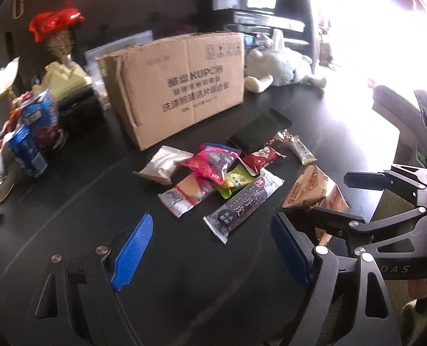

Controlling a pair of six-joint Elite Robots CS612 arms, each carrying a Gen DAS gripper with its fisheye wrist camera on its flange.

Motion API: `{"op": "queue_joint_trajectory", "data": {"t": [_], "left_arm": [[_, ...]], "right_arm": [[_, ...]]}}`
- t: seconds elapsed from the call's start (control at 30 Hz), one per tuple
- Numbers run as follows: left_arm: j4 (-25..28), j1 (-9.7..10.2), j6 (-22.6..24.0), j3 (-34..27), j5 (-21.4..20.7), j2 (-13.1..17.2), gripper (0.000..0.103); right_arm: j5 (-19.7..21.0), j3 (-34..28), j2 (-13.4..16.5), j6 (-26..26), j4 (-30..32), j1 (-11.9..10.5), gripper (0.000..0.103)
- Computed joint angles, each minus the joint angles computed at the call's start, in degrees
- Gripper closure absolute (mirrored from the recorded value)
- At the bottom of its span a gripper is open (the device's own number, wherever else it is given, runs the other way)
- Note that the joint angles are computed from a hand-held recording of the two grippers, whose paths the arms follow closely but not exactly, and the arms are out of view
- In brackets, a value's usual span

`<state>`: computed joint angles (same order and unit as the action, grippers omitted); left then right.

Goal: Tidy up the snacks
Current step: 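Grasp the dark wrapped bar with the left tool while the right tool grasps the Fortune Biscuits bag, then carry the dark bar and biscuits bag with both tools into the cardboard box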

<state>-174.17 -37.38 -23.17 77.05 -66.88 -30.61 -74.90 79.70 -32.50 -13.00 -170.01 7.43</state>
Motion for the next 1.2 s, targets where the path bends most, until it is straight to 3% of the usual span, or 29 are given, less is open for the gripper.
{"op": "queue_joint_trajectory", "data": {"t": [0.23, 0.5, 0.77, 0.87, 1.1, 1.2], "left_arm": [[1.61, 1.25, 4.34, -3.39, -3.84, 1.91, 0.019], [4.99, 2.25, 4.1, -7.14, -8.26, 4.0, 0.022], [8.98, 2.51, 2.43, -9.75, -10.89, 5.34, 0.038], [10.22, 2.64, 1.49, -10.11, -12.3, 5.46, 0.052], [8.58, 2.5, -0.11, -8.24, -14.5, 4.39, 0.077], [7.33, 2.11, -0.87, -7.12, -13.84, 3.75, 0.081]], "right_arm": [[-0.66, -1.92, 1.06, 1.07, 2.89, 0.07, 0.031], [-0.85, -3.43, 1.9, 2.36, 5.26, -0.17, 0.041], [1.19, -3.79, 2.13, 2.47, 6.13, -0.4, 0.049], [1.64, -3.76, 2.12, 2.44, 6.1, -0.44, 0.052], [2.26, -3.36, 1.98, 2.1, 5.47, -0.51, 0.057], [2.74, -2.84, 1.69, 2.05, 4.56, -0.64, 0.058]]}}
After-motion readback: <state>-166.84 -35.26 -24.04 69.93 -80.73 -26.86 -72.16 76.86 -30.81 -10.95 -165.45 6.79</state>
